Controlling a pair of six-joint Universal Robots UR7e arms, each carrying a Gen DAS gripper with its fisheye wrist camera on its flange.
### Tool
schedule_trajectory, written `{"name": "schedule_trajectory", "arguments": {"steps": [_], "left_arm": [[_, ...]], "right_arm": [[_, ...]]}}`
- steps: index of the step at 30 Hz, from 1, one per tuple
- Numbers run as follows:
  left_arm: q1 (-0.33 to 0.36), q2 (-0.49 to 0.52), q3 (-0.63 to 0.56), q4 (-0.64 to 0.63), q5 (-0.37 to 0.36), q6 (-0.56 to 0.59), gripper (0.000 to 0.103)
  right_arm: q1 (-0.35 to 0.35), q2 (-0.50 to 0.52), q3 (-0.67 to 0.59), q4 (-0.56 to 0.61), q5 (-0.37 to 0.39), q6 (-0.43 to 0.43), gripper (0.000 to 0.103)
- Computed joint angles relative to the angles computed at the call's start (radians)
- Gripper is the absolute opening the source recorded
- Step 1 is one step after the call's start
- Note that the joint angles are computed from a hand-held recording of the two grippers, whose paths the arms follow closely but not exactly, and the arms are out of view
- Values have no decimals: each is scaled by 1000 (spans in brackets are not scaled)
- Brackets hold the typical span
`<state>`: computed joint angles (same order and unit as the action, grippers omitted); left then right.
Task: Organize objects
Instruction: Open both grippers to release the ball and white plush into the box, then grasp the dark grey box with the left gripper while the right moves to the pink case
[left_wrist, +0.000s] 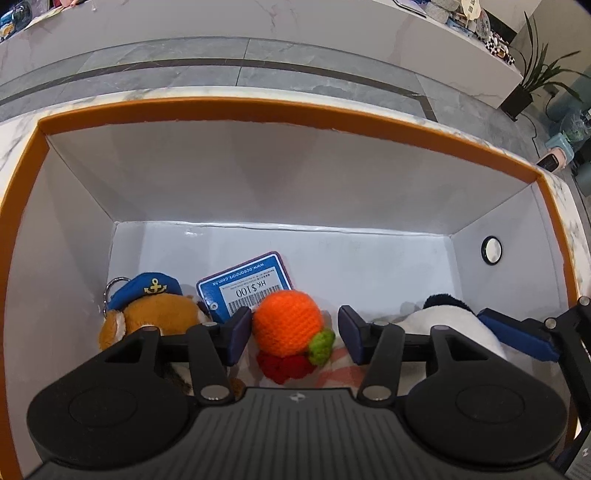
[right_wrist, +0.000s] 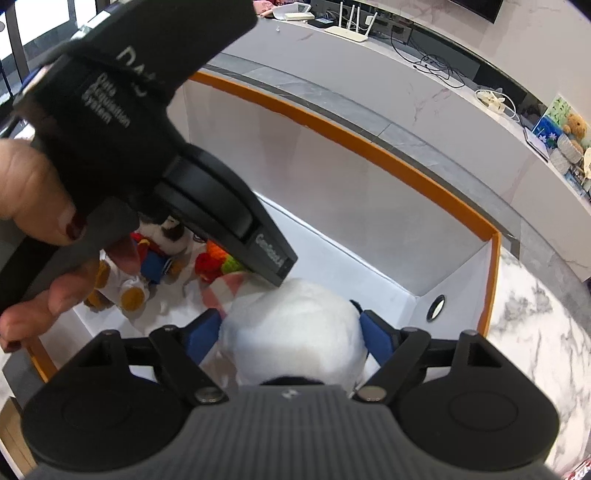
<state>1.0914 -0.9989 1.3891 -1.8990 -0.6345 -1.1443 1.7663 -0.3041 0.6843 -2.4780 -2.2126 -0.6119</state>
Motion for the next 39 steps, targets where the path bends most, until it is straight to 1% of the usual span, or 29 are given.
{"name": "schedule_trajectory", "arguments": {"steps": [4, 8, 11, 14, 16, 17, 18, 20, 22, 24, 25, 26, 28, 30, 33, 34, 36, 37, 39], "left_arm": [[-12, -4, 20, -52, 5, 22, 62], [-27, -23, 40, -59, 13, 25, 63], [-42, -22, 37, -55, 20, 23, 63], [-69, -24, 44, -47, 50, 11, 63], [-96, -34, 57, -19, 73, -21, 63], [-109, -35, 59, -8, 86, -33, 63], [-125, -40, 66, 10, 97, -51, 63], [-159, -53, 84, 47, 121, -97, 63], [-199, -73, 117, 67, 145, -146, 63], [-243, -95, 170, 50, 168, -191, 66], [-268, -111, 203, 55, 183, -230, 70], [-293, -124, 230, 78, 204, -283, 72], [-342, -142, 271, 181, 236, -427, 74], [-384, -152, 303, 307, 245, -588, 75], [-427, -138, 322, 480, 240, -793, 76], [-435, -128, 328, 513, 238, -839, 76], [-441, -125, 358, 514, 238, -862, 76], [-445, -126, 380, 488, 239, -858, 76], [-446, -132, 426, 399, 234, -807, 76]], "right_arm": [[0, -6, 12, -15, 7, -3, 83], [0, -24, 39, -42, 34, 8, 84], [7, -47, 74, -73, 50, 15, 89], [20, -77, 131, -130, 45, 9, 91], [29, -103, 179, -173, 38, 9, 91], [39, -132, 245, -217, 34, 19, 91], [45, -151, 277, -237, 37, 30, 91], [55, -192, 351, -286, 46, 51, 93], [73, -239, 450, -361, 44, 66, 95], [87, -281, 536, -432, 38, 62, 95], [104, -301, 586, -470, 24, 68, 95], [104, -307, 594, -489, 32, 61, 95], [112, -347, 690, -578, 37, 56, 98], [123, -376, 777, -660, 31, 47, 99], [130, -414, 893, -769, 8, 23, 99], [133, -418, 918, -793, 3, 27, 99], [130, -438, 981, -833, 8, 43, 99], [129, -444, 1007, -857, 10, 50, 99], [120, -446, 1043, -904, 21, 50, 99]]}}
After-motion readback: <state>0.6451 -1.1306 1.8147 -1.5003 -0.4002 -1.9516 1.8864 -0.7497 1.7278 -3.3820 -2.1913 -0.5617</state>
